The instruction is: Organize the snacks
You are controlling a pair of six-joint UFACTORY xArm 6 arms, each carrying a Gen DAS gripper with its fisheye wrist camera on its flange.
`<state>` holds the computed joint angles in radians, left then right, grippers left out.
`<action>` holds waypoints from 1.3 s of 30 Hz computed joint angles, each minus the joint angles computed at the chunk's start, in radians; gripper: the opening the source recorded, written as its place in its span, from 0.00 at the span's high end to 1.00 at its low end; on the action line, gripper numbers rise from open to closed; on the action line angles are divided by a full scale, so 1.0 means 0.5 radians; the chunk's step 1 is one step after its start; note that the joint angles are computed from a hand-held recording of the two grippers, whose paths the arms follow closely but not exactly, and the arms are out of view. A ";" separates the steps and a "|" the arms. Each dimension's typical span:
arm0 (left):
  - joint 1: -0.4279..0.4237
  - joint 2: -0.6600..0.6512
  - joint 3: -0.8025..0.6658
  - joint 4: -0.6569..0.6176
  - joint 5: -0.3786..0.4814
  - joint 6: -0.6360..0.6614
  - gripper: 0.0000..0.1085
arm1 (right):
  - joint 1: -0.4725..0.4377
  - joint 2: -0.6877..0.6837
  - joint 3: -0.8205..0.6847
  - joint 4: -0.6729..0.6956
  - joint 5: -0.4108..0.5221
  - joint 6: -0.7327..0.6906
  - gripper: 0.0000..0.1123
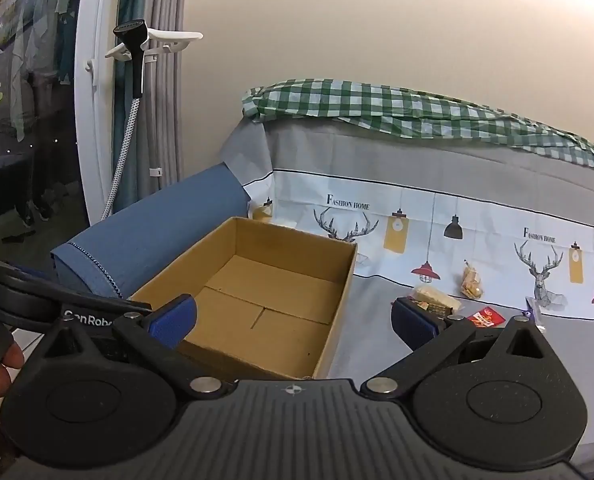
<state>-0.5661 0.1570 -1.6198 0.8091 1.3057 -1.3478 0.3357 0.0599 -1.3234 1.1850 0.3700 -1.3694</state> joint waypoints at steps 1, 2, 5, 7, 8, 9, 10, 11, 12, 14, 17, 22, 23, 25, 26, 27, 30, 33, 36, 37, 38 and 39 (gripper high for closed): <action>0.004 0.014 -0.022 -0.010 0.009 0.013 0.05 | -0.014 0.020 -0.025 -0.004 0.016 0.002 0.09; 0.004 0.021 -0.028 -0.015 0.011 0.013 0.05 | -0.027 0.041 -0.050 -0.012 0.032 0.008 0.09; 0.007 0.040 -0.043 -0.026 0.012 0.014 0.05 | -0.027 0.058 -0.061 -0.004 0.017 -0.009 0.09; 0.009 0.048 -0.048 -0.035 0.013 0.017 0.05 | 0.000 0.004 0.018 0.049 -0.014 -0.057 0.09; 0.010 0.046 -0.039 -0.039 0.009 0.014 0.05 | 0.020 -0.021 0.054 0.067 -0.037 -0.066 0.09; 0.014 0.045 -0.036 -0.044 0.006 0.018 0.05 | 0.008 -0.004 0.023 0.042 -0.016 -0.034 0.09; 0.018 0.046 -0.036 -0.048 0.003 0.021 0.05 | -0.015 0.025 -0.021 0.015 0.017 -0.015 0.09; 0.019 0.047 -0.038 -0.051 0.004 0.024 0.05 | -0.026 0.058 -0.057 0.009 0.033 -0.012 0.09; 0.019 0.056 -0.050 -0.053 0.009 0.028 0.05 | -0.020 0.053 -0.047 0.007 0.027 -0.009 0.09; 0.021 0.066 -0.061 -0.055 0.009 0.034 0.05 | -0.014 0.032 -0.016 0.007 0.020 0.001 0.09; 0.012 0.066 -0.052 -0.051 0.008 0.022 0.05 | -0.010 0.037 -0.009 0.062 0.000 -0.069 0.09; 0.008 0.067 -0.048 -0.051 0.009 0.011 0.05 | -0.033 0.054 -0.045 0.020 0.038 -0.036 0.09; 0.008 0.065 -0.045 -0.052 0.007 0.010 0.05 | -0.037 0.057 -0.048 0.019 0.044 -0.036 0.09; 0.008 0.065 -0.043 -0.052 0.006 0.008 0.05 | -0.034 0.057 -0.047 0.023 0.038 -0.040 0.09; 0.008 0.065 -0.043 -0.049 0.007 0.008 0.05 | -0.035 0.059 -0.049 0.021 0.041 -0.037 0.09; 0.008 0.066 -0.042 -0.048 0.006 0.006 0.05 | -0.034 0.059 -0.048 0.025 0.039 -0.041 0.09; 0.007 0.065 -0.038 -0.047 0.004 0.003 0.05 | -0.032 0.061 -0.054 0.015 0.036 -0.028 0.09; 0.006 0.063 -0.033 -0.048 0.002 0.003 0.05 | -0.036 0.057 -0.050 0.010 0.047 -0.018 0.09; 0.006 0.063 -0.033 -0.048 0.003 0.002 0.05 | -0.049 0.077 -0.070 -0.005 0.068 -0.011 0.09; 0.005 0.062 -0.028 -0.048 0.002 0.001 0.05 | -0.048 0.075 -0.069 -0.024 0.067 0.004 0.09; 0.006 0.058 -0.019 -0.048 -0.001 -0.002 0.05 | -0.050 0.075 -0.069 -0.039 0.072 0.017 0.09; 0.006 0.056 -0.015 -0.050 -0.001 -0.001 0.05 | -0.051 0.075 -0.070 -0.047 0.074 0.024 0.09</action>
